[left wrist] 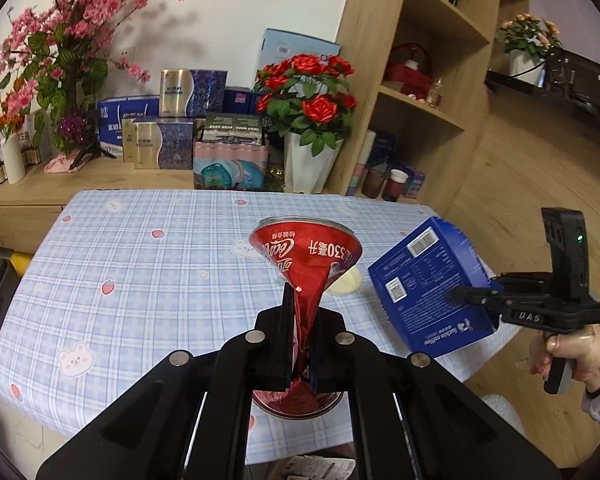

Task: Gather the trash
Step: 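Carry box and can over the bin while the right gripper opens, then open the left gripper to drop the red can into the bin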

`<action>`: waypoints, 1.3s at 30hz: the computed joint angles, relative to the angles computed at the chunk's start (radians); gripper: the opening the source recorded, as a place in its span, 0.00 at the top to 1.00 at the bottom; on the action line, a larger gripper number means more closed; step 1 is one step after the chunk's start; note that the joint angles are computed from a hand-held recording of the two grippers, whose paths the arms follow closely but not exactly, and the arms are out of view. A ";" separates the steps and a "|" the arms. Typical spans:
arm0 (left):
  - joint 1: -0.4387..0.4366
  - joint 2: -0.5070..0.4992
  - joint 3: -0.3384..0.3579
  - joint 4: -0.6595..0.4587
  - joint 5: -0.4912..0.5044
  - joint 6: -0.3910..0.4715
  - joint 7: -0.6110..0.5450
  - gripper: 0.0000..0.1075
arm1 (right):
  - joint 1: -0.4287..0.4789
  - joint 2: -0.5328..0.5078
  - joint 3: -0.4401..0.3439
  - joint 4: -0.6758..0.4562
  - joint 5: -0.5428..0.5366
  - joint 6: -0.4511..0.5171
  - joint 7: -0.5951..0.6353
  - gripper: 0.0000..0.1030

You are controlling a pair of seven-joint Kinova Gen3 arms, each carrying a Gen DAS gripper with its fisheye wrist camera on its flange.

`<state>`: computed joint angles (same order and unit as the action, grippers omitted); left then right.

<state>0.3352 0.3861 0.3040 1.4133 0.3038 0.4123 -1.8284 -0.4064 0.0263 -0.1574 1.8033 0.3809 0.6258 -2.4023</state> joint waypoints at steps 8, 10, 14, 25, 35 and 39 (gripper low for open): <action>-0.062 -0.118 0.065 0.172 0.098 -0.080 -0.085 0.95 | -0.033 -0.056 -0.053 0.059 0.030 0.024 -0.084 0.80; -0.077 -0.146 0.079 0.214 0.131 -0.100 -0.111 0.95 | -0.042 -0.068 -0.073 0.072 0.042 0.032 -0.109 0.80; -0.125 -0.202 0.112 0.297 0.235 -0.125 -0.187 0.95 | -0.057 -0.085 -0.102 0.104 0.053 0.031 -0.155 0.80; -0.095 -0.276 0.046 0.420 0.430 -0.139 -0.336 0.95 | -0.108 -0.051 -0.121 0.167 -0.046 -0.026 -0.133 0.80; -0.084 -0.278 0.024 0.474 0.535 -0.157 -0.413 0.95 | -0.154 0.032 -0.091 0.170 -0.207 -0.084 0.001 0.77; -0.088 -0.278 0.028 0.490 0.579 -0.157 -0.454 0.95 | -0.179 0.043 -0.076 0.181 -0.188 -0.117 -0.041 0.67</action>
